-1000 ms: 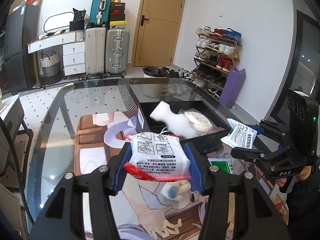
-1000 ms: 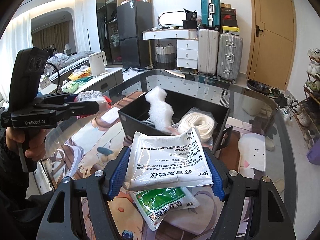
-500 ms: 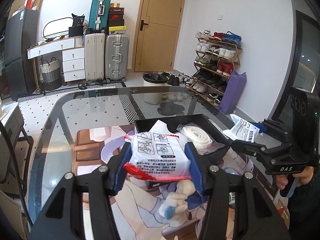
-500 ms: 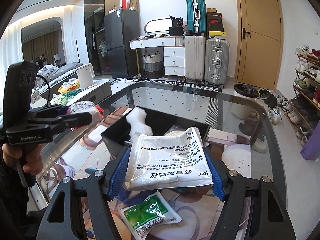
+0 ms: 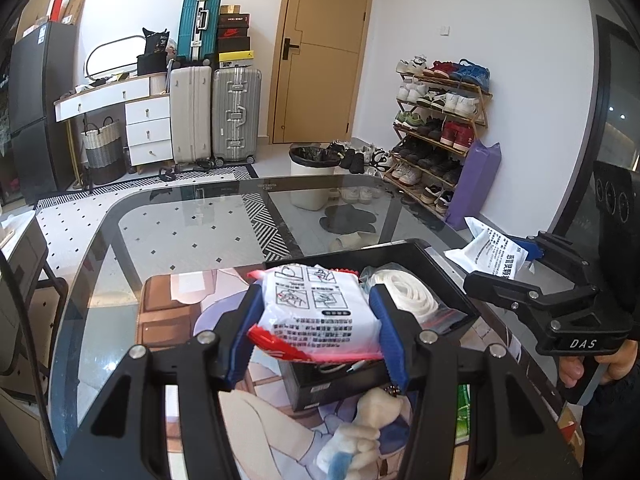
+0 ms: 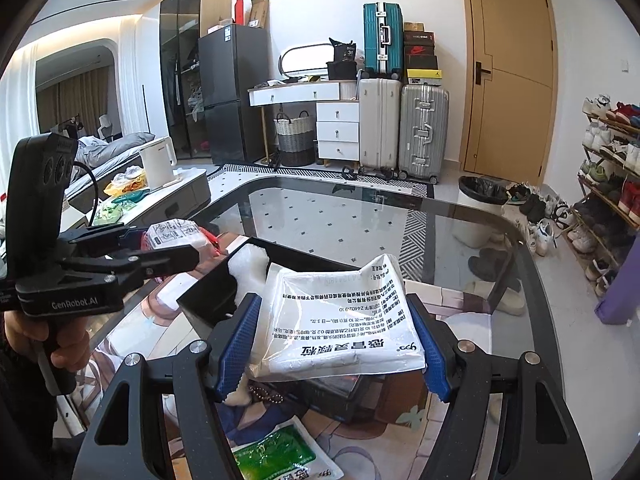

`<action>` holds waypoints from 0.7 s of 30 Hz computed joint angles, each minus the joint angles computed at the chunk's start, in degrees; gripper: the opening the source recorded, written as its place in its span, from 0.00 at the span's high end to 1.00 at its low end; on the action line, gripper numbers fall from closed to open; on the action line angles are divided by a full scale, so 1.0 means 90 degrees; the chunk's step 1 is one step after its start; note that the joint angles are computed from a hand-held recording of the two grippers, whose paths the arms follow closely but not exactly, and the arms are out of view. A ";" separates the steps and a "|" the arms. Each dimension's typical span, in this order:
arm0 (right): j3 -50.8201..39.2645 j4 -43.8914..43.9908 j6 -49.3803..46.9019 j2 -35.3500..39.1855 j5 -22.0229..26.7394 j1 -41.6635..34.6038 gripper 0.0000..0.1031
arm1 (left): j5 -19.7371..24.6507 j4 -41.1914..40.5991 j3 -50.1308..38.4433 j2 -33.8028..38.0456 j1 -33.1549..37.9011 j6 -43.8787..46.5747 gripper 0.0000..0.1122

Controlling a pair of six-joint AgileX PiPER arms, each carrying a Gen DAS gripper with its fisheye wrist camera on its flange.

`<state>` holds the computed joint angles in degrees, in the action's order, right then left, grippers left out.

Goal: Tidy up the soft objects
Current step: 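Carry the snack bag with the left gripper while the right carries the white packet over the box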

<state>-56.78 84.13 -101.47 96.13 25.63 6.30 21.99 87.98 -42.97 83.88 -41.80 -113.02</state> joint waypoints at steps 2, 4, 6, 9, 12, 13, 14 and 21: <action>-0.0088 -0.0091 0.0087 0.0073 -0.0033 0.0039 0.30 | -0.0064 -0.0018 -0.0131 0.0130 0.0053 0.0069 0.53; -0.0179 -0.0184 0.0178 0.0145 -0.0069 0.0081 0.30 | -0.0098 -0.0003 -0.0261 0.0279 0.0086 0.0104 0.52; -0.0249 -0.0142 0.0128 0.0225 -0.0094 0.0101 0.30 | -0.0133 0.0028 -0.0359 0.0410 0.0123 0.0112 0.53; -0.0394 -0.0250 0.0272 0.0344 -0.0154 0.0179 0.30 | -0.0212 0.0008 -0.0531 0.0632 0.0200 0.0186 0.53; -0.0457 -0.0294 0.0289 0.0425 -0.0150 0.0146 0.30 | -0.0401 -0.0074 -0.0709 0.0847 0.0354 0.0365 0.53; -0.0511 -0.0370 0.0369 0.0467 -0.0136 0.0149 0.30 | -0.0421 -0.0135 -0.0768 0.0914 0.0363 0.0438 0.53; -0.0493 -0.0323 0.0296 0.0484 -0.0125 0.0127 0.30 | -0.0429 -0.0256 -0.0858 0.1033 0.0379 0.0578 0.53; -0.0778 -0.0809 0.0734 0.0694 -0.0169 0.0199 0.30 | -0.0612 -0.0590 -0.1111 0.1466 0.0461 0.1013 0.53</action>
<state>-63.78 76.85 -94.86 102.38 24.10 8.09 16.48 82.67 -52.97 97.08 -37.65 -103.91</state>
